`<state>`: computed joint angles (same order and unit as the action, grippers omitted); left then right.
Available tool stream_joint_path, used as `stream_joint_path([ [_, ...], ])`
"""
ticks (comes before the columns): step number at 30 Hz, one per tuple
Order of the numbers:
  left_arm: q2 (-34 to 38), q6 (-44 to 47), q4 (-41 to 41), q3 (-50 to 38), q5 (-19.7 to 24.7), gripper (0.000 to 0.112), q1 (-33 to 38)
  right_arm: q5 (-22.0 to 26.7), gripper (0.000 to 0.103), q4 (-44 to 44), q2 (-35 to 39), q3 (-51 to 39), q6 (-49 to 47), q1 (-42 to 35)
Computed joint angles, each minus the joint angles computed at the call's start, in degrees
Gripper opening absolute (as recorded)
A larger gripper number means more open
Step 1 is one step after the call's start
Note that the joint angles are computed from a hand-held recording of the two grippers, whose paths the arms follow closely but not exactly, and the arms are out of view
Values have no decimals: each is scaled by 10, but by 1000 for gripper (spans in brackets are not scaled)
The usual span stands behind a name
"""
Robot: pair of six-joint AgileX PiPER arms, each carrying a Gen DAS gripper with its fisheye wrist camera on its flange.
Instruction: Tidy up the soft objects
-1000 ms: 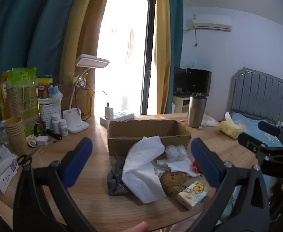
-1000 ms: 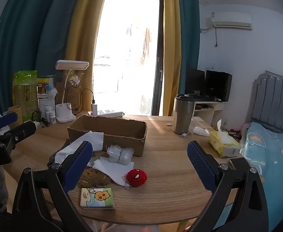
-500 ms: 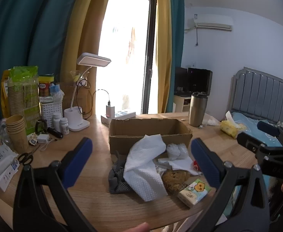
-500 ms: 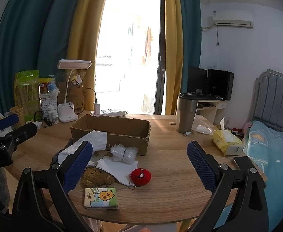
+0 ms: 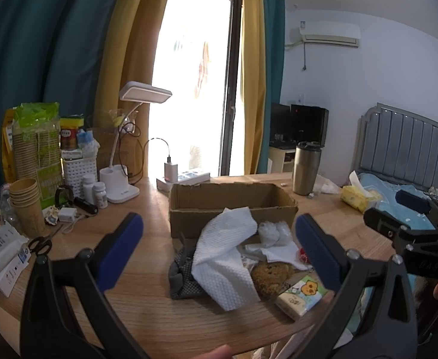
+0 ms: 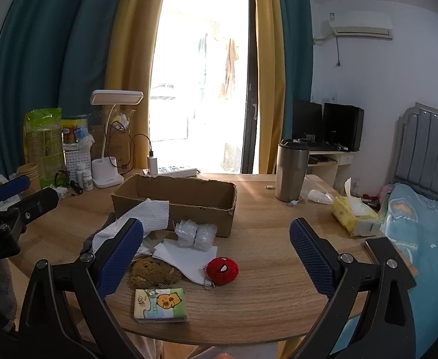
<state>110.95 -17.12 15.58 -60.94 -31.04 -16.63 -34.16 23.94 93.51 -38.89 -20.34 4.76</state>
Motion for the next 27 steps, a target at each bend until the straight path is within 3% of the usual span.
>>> stream_joint_path([
  [27, -2, 1, -1, 5, -3, 103, 0, 1, 100, 9, 3, -2, -6, 7],
])
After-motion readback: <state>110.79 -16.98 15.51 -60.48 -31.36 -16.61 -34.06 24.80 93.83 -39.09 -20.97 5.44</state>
